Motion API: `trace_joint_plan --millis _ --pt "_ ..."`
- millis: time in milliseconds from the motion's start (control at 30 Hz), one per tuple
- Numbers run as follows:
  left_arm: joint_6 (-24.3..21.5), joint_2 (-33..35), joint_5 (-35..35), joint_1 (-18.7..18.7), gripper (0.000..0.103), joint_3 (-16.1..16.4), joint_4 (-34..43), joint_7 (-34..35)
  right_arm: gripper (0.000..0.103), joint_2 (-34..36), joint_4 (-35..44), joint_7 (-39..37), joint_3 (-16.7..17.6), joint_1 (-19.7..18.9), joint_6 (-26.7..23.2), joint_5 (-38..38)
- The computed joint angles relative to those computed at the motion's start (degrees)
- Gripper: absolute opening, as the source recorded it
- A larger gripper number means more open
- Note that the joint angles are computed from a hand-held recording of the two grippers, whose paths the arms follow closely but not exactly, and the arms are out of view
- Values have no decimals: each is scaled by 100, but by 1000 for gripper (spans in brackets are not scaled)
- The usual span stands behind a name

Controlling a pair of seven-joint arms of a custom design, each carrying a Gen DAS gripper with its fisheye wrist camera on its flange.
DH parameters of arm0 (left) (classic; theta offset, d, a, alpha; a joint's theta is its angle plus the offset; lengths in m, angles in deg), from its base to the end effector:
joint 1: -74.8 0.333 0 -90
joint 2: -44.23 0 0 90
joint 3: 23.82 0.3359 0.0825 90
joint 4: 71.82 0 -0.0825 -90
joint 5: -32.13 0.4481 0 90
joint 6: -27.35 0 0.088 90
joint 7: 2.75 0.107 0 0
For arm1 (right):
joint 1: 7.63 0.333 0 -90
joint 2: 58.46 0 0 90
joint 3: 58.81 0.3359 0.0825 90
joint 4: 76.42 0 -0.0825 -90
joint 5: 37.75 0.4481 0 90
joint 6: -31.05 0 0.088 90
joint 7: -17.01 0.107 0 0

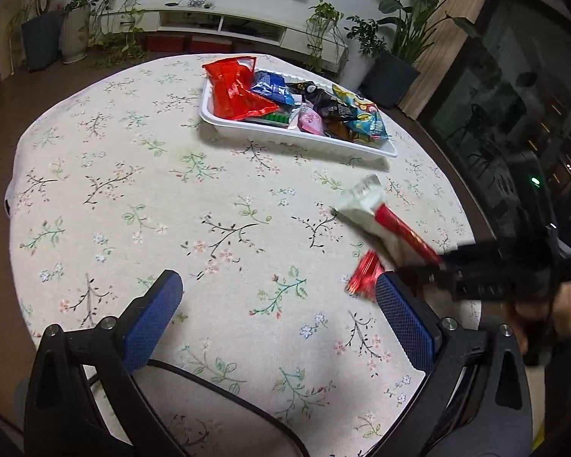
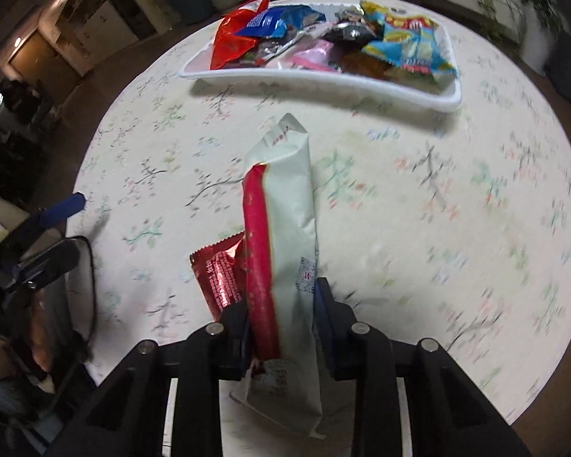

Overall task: Organize snacks
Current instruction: 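Grasp the red chocolate bar with the left gripper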

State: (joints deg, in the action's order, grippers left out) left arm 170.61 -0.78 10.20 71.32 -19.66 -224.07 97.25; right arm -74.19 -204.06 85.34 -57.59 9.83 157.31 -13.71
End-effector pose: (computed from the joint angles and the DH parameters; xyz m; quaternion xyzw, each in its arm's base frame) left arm 0.4075 0.0092 0.5386 -0.6846 0.6397 -0.3306 0.1131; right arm 0.5143 0.1892 0.5088 -0.8387 0.4995 0.0345 0.2143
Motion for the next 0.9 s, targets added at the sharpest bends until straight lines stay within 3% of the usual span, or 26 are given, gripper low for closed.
trace_joint_plan --millis 100,233,333,500,600,700,800,900 --pt "-138 -69 75 68 103 -43 3 -83 30 -306 -290 300 -25 117 -115 588" --pt "-304 -283 192 148 103 -128 -104 -229 30 -772 -756 521 -82 273 176 1241" --pt "-436 -317 382 181 103 -316 -104 -443 30 -1283 -1203 1149 304 82 981 466" --pt "-525 -97 825 79 103 -740 27 -746 30 -1529 -1510 1867 547 -85 1354 -766" --pt "-578 179 1135 63 103 -951 120 -1040 30 -1625 -1646 2110 525 -48 1522 -1232" --pt "-516 395 1419 85 101 -1062 197 -1329 32 -1615 -1654 1924 214 232 1553 -1149" --pt "-505 618 1520 19 80 -985 312 -1403 49 -1633 -1663 1791 78 347 1486 -1045" --pt "-514 703 1715 24 74 -1030 377 -1455 53 -1660 -1679 1765 43 383 1528 -949"
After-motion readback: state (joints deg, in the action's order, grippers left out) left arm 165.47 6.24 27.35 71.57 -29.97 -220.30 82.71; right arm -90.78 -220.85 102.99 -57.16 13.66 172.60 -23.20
